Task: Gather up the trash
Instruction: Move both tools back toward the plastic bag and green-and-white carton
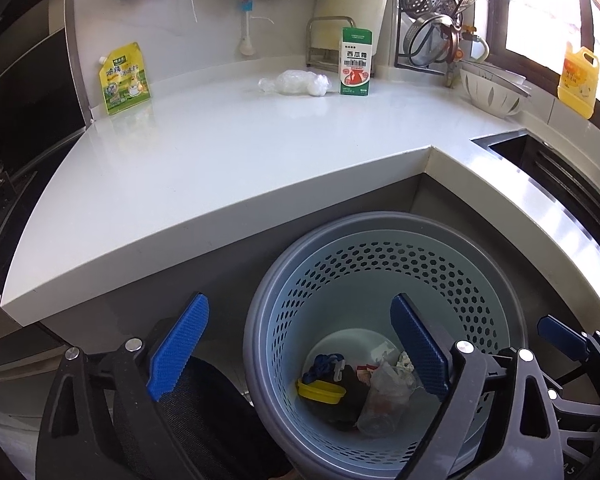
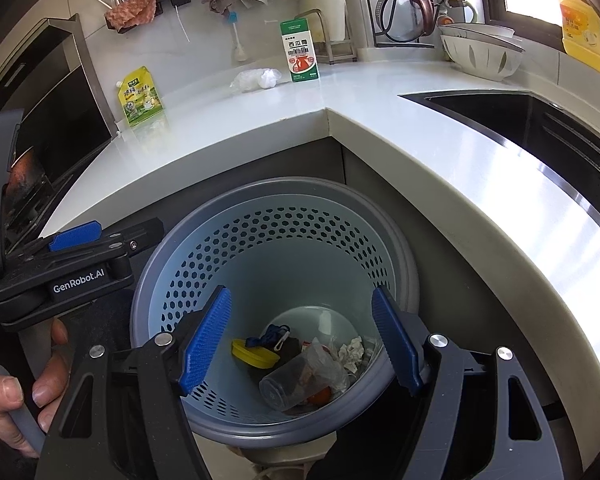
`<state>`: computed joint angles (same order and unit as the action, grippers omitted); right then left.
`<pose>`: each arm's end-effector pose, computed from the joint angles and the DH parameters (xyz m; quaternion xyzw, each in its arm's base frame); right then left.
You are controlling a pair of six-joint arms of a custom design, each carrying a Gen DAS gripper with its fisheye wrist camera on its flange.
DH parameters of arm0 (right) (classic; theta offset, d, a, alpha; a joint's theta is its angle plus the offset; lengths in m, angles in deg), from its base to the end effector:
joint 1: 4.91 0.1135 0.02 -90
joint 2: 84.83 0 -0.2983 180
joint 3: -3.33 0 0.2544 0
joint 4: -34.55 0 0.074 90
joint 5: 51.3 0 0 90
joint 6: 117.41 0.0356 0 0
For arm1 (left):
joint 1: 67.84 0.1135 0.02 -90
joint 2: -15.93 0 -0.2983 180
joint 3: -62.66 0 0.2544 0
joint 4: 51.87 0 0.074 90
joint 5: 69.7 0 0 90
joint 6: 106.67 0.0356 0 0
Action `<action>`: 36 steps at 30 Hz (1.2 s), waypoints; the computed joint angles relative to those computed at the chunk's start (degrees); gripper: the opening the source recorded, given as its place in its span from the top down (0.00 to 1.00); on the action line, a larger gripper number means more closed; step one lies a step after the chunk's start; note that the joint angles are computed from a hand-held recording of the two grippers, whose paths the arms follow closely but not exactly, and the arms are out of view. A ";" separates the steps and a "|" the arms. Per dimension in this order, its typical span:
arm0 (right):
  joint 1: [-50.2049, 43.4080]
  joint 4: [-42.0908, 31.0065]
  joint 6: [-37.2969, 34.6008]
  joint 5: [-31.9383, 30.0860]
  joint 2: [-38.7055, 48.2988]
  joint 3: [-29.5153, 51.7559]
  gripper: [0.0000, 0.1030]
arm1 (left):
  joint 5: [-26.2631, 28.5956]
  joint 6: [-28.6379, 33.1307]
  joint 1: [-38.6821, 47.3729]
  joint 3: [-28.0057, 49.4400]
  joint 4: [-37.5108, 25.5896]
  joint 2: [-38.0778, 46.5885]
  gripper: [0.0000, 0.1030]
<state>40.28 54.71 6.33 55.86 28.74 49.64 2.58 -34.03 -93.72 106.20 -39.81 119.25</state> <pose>0.2267 0.2133 0.0732 -0.0375 0.9212 0.1226 0.3674 0.2651 -0.1166 0.1041 0.0131 0.9232 0.0023 0.3842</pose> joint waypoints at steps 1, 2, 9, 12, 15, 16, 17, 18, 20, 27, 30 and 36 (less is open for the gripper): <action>-0.01 -0.15 -0.10 0.00 -0.03 0.14 0.32 | 0.11 0.15 0.22 0.02 -0.08 -0.24 0.11; 0.02 -0.34 -0.17 0.08 -0.11 0.30 0.31 | 0.34 0.26 0.56 0.02 -0.20 -0.57 0.09; -1.57 -4.15 -3.80 0.40 -1.51 3.69 0.30 | 3.52 1.98 3.91 1.14 -1.10 -3.70 0.06; -3.43 -6.26 -6.80 -0.39 -2.51 6.32 0.29 | 4.39 2.85 6.19 3.51 -2.76 -4.97 0.06; -6.05 -9.25 -9.82 -2.32 -2.93 10.45 0.28 | 6.46 3.28 8.93 7.03 -4.66 -5.29 0.06; -6.95 -10.10 -10.69 -2.96 -3.04 11.83 0.28 | 6.87 3.64 9.67 8.43 -5.35 -5.17 0.06; -7.88 -10.87 -11.52 -3.86 -3.09 13.31 0.28 | 7.18 4.28 10.37 10.00 -6.05 -4.88 0.06; -8.71 -12.03 -12.16 -4.43 -2.99 15.11 0.28 | 7.20 4.98 10.89 11.55 -6.66 -4.49 0.06; -10.04 -14.37 -13.90 -4.65 -2.53 19.04 0.28 | 7.10 6.50 11.85 14.82 -7.64 -3.31 0.06; -14.10 -23.97 -19.63 -6.34 3.26 36.48 0.25 | 9.33 9.76 14.96 28.76 -12.68 3.56 0.06; -15.93 -27.79 -20.56 -8.12 7.79 45.13 0.23 | 10.62 10.15 16.17 34.89 -14.56 7.29 0.06; -19.10 -37.66 -19.86 -12.28 19.12 64.90 0.22 | 11.62 11.59 17.79 49.24 -20.60 16.74 0.06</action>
